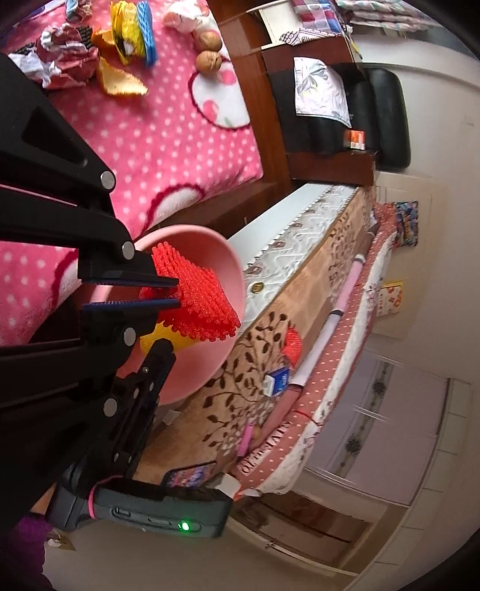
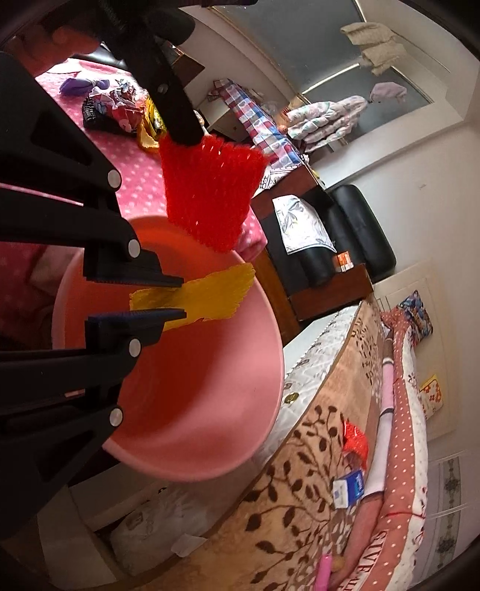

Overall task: Collect trash
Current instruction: 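Carry the yellow mesh net with the right gripper into the pink bucket and release, then move the right gripper back over the bed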

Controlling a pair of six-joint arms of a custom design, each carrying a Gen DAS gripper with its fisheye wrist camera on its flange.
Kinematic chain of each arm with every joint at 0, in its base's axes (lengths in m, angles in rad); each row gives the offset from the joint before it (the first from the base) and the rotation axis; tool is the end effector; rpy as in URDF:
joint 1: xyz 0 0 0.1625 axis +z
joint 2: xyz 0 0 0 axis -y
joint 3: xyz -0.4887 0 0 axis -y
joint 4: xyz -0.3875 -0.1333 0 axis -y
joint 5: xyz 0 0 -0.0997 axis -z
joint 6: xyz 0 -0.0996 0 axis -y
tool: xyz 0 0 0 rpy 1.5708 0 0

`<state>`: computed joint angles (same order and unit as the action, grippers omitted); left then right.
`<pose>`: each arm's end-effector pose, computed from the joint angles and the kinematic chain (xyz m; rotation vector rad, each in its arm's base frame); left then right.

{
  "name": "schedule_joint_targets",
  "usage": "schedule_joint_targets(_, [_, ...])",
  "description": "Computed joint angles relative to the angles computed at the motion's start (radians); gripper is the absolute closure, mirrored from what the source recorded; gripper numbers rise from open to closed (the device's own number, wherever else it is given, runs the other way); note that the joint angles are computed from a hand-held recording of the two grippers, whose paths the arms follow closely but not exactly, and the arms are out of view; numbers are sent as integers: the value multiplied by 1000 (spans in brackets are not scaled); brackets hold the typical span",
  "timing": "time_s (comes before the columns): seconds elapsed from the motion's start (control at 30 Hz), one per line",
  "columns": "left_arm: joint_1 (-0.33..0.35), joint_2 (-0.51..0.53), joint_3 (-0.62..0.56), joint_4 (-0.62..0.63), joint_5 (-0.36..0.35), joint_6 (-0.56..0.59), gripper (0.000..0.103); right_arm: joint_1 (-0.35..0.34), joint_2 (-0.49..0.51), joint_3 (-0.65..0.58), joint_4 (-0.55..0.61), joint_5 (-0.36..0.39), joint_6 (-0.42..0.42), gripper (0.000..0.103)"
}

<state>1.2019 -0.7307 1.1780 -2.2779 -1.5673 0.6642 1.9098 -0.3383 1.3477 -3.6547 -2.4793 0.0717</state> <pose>-0.1765 -0.8273 0.2504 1.5179 2.6738 -0.3965 0.3072 -0.7067 0.0552 -0.3217 -2.1368 1.4166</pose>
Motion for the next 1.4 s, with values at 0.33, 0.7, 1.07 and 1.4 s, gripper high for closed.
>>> schedule_joint_targets(0.33, [-11,27,2,-1,51,-13,98,-7,-17,34,-17,-1,10,91])
schedule_joint_targets(0.7, [-9,29,-2,-12,69,-50,77,-4,-15,25,-5,-17,33,91])
schedule_joint_targets(1.07, [3,7,0,-46,55,-66,60,1,-13,21,-11,9,44,71])
schedule_joint_targets(1.4, [32,-22,-29,-61,66,-105,58,36,51,-79,-106,-10,-163,71])
